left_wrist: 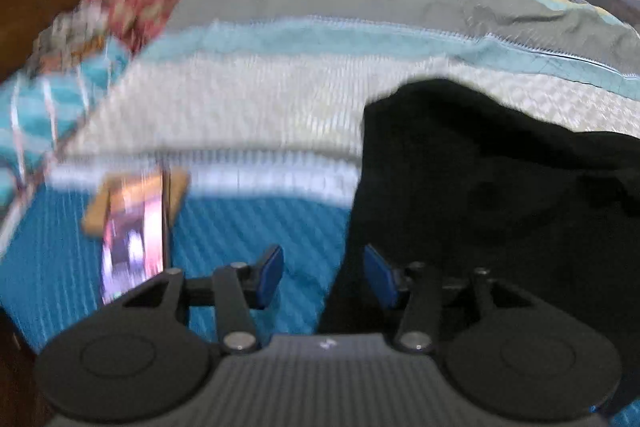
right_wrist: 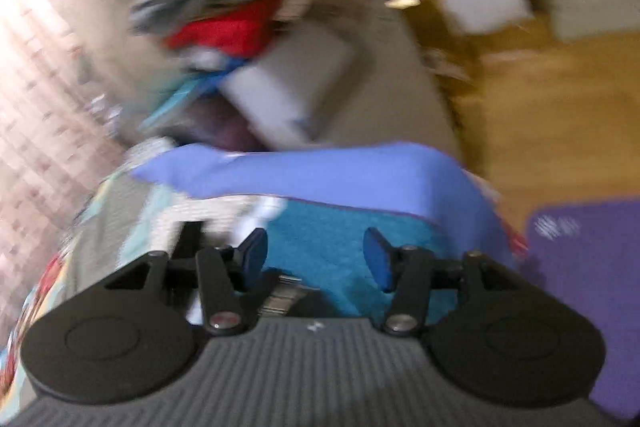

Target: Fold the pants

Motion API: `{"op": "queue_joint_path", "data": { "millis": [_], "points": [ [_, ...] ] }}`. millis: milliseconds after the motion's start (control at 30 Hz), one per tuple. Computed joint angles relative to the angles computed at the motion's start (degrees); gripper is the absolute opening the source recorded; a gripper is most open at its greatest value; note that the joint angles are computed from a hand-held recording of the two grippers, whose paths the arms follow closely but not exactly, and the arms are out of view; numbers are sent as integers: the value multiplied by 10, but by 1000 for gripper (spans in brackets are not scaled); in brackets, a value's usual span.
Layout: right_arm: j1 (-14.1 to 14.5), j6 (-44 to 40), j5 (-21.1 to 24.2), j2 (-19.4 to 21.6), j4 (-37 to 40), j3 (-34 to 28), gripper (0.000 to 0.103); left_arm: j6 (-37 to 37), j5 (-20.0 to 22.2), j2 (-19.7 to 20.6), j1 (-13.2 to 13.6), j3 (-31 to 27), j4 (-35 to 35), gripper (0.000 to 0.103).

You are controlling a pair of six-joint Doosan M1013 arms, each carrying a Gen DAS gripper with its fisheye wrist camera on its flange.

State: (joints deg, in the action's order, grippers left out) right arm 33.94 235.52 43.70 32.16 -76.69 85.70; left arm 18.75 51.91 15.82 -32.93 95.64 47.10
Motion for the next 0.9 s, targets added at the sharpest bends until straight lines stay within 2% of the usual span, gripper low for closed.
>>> {"op": "queue_joint_path", "data": {
  "millis": [100,200,300,367,467,500,567,767,800,867,900],
  "points": [
    [-12,-59,-62,13,-7,-36,56,64,5,19,-6,-32,59,46],
    [-18,-117,-102,33,24,-78,56,125,-22,35,-4,-58,111,51],
    [-22,-174,-125,53,81,-116,57,199,-51,56,7,-86,118,54],
    [-24,-220,-130,61,116,-131,57,256,-77,71,18,-104,96,57],
    [-27,-287,-121,70,174,-149,58,356,-100,95,30,-129,43,70],
    [-28,-295,-120,71,183,-150,58,386,-101,104,34,-139,28,76],
    [-28,-306,-110,77,200,-162,60,444,-101,125,40,-161,-5,77],
    [-34,-346,-83,106,276,-218,67,523,-89,165,57,-203,-93,87],
    [-34,-355,-72,118,292,-240,68,527,-80,171,59,-213,-110,86],
    [-38,-381,-67,131,323,-265,68,509,-66,180,59,-223,-107,62],
    [-41,-406,-65,137,346,-277,68,504,-63,182,59,-225,-108,36]
  ]
}}
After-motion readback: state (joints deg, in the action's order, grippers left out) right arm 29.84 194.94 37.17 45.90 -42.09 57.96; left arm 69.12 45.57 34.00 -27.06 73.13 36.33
